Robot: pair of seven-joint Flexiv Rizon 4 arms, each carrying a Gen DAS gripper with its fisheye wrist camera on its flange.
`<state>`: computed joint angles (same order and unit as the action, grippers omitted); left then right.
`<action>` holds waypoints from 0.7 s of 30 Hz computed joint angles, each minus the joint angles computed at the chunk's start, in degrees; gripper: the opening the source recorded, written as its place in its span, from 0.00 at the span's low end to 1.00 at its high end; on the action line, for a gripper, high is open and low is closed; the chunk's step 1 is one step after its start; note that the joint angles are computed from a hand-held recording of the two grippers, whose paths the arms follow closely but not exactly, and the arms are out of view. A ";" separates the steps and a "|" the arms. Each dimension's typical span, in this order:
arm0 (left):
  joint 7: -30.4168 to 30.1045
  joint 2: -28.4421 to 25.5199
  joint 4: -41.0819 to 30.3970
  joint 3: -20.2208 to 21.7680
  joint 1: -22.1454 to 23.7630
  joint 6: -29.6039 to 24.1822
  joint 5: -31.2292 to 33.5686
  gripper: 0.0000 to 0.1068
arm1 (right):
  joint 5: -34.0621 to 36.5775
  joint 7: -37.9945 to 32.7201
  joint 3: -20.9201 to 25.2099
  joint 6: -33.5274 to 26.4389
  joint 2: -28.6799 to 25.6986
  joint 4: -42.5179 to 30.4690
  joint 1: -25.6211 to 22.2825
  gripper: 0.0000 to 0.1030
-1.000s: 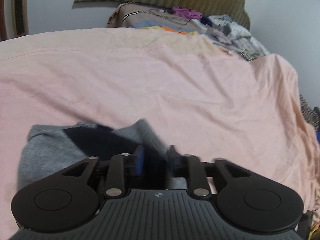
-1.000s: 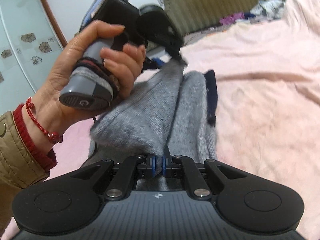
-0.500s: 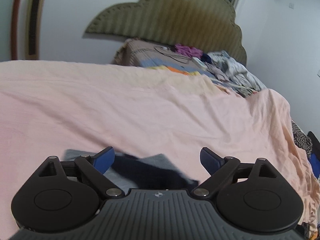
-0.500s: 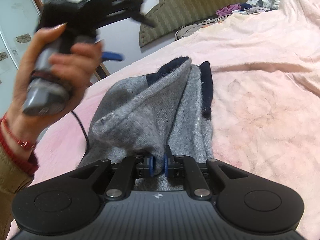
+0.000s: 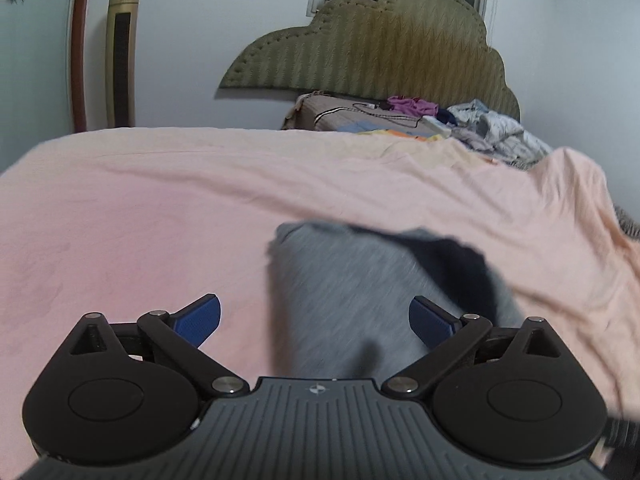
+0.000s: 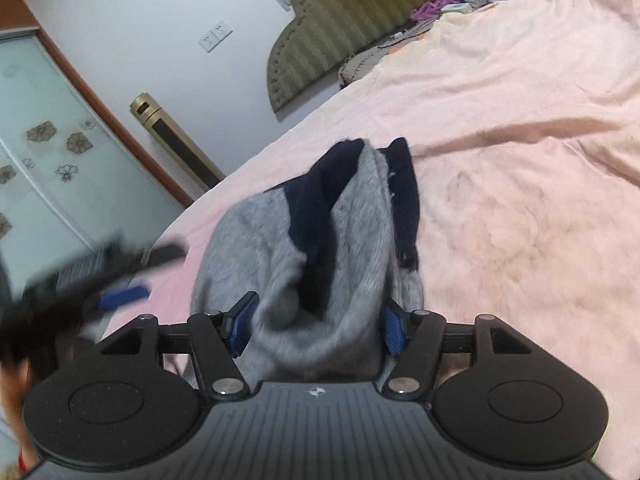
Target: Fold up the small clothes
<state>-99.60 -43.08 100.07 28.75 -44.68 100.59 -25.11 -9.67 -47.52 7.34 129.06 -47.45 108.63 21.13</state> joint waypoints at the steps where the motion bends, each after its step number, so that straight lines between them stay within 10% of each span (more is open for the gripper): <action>1: 0.16 0.51 1.12 -0.21 0.01 0.44 0.40 0.93 | -0.38 0.38 0.18 -0.64 -0.10 -0.51 -0.30 0.51; 4: 0.90 1.88 3.22 -0.94 0.50 1.10 0.72 0.93 | -1.97 2.72 1.74 -2.09 -0.32 -1.36 -2.21 0.12; 15: 5.84 9.68 8.76 -22.67 18.20 4.63 5.61 0.95 | -11.70 13.59 4.69 4.04 0.16 5.54 -9.85 0.07; 21: 6.50 5.72 6.03 -10.58 7.08 0.10 3.55 0.95 | -8.17 8.63 -1.21 -2.13 2.60 5.05 -3.93 0.17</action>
<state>-93.10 -37.36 106.10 18.17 -37.61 100.69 -21.56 -17.84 -38.89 6.13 126.93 -44.84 113.67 17.20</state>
